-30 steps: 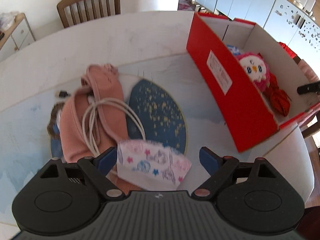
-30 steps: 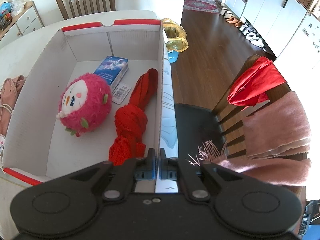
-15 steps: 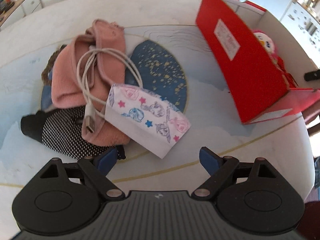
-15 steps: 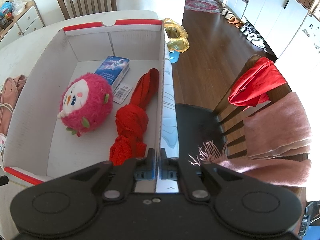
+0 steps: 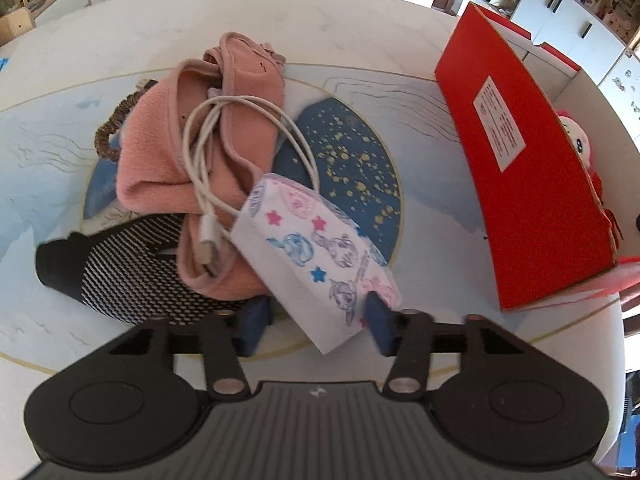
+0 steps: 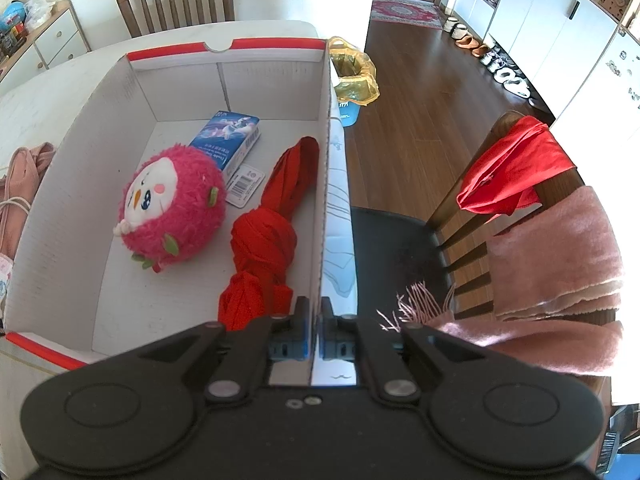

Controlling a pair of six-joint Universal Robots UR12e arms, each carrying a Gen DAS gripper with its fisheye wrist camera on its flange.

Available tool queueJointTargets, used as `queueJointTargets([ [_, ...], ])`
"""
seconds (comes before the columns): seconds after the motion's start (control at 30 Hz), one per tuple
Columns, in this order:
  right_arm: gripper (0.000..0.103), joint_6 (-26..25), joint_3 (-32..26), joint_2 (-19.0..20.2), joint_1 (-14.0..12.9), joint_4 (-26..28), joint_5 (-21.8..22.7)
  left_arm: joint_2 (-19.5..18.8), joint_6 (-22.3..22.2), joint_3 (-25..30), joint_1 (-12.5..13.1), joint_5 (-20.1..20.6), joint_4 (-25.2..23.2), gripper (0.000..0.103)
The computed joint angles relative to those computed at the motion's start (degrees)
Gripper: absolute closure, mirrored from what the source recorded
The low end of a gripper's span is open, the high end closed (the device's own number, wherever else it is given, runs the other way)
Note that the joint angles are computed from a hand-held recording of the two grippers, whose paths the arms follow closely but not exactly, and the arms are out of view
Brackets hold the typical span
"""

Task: Organize objects
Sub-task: 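Grasp the white printed mask with the left tool, then carry the white mask into the box beside the plush toy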

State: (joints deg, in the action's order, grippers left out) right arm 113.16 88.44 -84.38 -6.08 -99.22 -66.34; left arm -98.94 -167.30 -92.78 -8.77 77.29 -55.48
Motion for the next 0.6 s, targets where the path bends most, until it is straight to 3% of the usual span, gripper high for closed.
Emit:
queueJointTargets([
  [0.1, 0.099, -0.24, -0.02, 0.0, 0.0, 0.05, 0.01, -0.05, -0.26, 0.17, 0.06, 0.02, -0.09, 0.092],
  [0.2, 0.099, -0.33, -0.07, 0.03, -0.01, 0.14, 0.01, 0.21, 0.85, -0.26, 0.07, -0.5, 0.79, 0.099],
  [0.47, 0.099, -0.48, -0.14, 0.12, 0.02, 0.43, 0.0, 2.17, 8.06, -2.7, -0.07, -3.93, 9.09, 0.103],
  [0.6, 0.1, -0.76, -0.08, 0.12, 0.05, 0.22, -0.03, 2.05, 9.36, -1.28, 0.23, -6.35, 8.09, 0.103],
])
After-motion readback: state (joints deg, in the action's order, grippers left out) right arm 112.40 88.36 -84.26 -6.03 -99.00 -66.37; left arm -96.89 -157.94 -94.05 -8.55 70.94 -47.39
